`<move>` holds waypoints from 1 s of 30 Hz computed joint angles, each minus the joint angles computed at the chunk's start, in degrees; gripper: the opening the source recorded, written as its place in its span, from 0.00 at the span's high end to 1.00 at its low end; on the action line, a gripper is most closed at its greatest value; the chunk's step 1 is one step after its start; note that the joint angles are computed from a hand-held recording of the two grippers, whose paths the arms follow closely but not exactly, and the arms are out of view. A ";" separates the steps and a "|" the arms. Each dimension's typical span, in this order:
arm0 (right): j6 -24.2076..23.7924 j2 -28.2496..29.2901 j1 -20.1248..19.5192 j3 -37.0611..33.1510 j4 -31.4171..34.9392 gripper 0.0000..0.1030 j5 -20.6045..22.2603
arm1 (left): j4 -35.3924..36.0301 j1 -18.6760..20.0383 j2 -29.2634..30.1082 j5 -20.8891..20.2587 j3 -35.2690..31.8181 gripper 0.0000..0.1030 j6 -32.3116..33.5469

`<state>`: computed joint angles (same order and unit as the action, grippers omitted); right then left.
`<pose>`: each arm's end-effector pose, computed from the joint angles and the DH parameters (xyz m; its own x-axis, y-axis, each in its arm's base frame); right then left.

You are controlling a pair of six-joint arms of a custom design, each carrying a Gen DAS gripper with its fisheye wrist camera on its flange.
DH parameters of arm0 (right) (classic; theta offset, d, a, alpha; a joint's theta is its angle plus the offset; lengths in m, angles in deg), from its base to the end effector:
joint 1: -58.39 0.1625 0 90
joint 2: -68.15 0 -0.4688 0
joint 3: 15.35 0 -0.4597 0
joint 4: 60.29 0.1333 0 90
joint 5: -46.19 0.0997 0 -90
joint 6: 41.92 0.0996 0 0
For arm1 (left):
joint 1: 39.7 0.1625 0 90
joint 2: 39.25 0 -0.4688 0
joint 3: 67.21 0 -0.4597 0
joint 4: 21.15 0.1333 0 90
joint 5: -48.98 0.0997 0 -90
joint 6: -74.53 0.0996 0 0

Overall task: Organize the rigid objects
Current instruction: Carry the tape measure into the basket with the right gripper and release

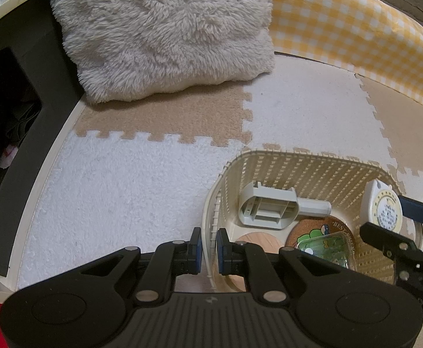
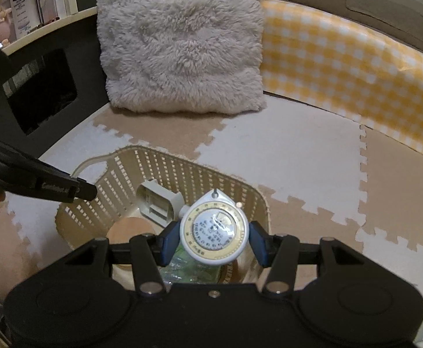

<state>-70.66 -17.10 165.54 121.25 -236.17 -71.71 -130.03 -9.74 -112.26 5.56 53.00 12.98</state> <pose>0.2179 -0.4120 0.2547 -0.6922 -0.3848 0.6106 -0.6567 0.6868 -0.3116 -0.3345 -0.4302 0.1660 -0.6919 -0.0209 -0.7217 0.3240 0.8843 -0.3362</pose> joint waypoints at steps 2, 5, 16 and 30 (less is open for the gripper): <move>-0.20 0.61 0.09 -0.20 -0.57 0.49 -0.57 | -0.08 0.01 -0.05 -0.01 0.02 0.90 0.03; -0.88 1.40 0.40 -0.26 -1.52 0.48 -1.46 | 0.02 -0.01 0.03 0.02 -0.01 0.90 -0.03; -0.11 0.94 0.83 -0.39 0.12 0.47 -2.04 | 0.02 -0.04 0.04 0.01 -0.03 0.90 -0.01; 1.48 -0.20 1.21 -0.64 3.15 0.47 -2.06 | 0.07 -0.08 0.06 0.03 -0.03 0.90 -0.02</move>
